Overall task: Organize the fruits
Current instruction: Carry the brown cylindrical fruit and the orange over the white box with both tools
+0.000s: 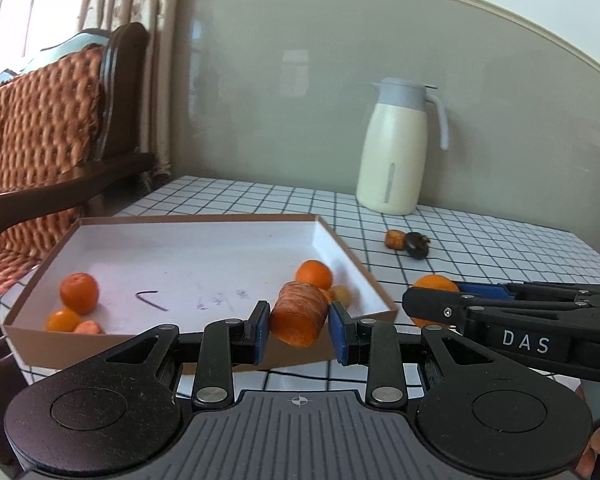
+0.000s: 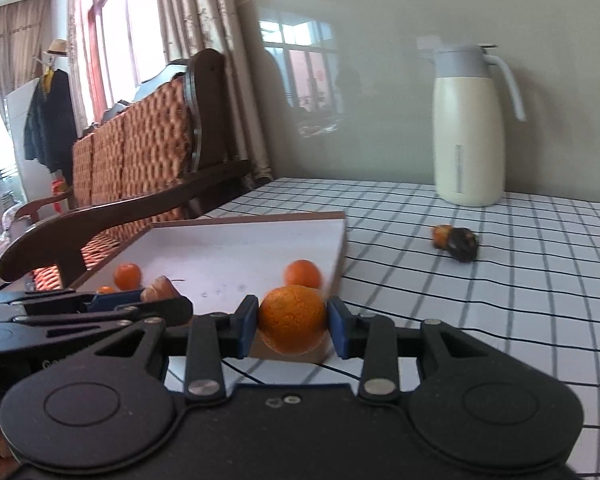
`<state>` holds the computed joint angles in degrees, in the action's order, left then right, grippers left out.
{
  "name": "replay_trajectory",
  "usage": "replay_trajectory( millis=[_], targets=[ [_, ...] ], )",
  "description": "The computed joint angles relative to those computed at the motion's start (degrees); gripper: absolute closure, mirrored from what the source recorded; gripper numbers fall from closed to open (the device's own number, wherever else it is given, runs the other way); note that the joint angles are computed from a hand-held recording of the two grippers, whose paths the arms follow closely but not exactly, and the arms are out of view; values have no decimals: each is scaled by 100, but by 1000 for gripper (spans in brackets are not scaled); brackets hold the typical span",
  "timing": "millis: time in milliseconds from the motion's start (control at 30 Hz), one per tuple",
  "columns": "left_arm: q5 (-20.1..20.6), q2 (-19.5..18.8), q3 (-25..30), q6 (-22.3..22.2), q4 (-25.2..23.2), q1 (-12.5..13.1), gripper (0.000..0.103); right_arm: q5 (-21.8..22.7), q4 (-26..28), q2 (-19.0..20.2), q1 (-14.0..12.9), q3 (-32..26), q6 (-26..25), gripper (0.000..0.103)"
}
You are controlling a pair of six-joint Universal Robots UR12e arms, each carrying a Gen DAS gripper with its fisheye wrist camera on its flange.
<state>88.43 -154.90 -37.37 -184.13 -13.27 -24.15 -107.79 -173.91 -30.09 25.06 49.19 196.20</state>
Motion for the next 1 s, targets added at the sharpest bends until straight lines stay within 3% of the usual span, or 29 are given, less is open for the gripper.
replay_trajectory(
  millis=[433, 1000],
  targets=[
    [428, 137, -332, -361, 167, 163, 71, 310, 225, 541, 54, -999, -140, 74],
    [917, 33, -173, -682, 235, 314, 71, 243, 609, 1195, 68, -2214, -73, 74]
  ],
)
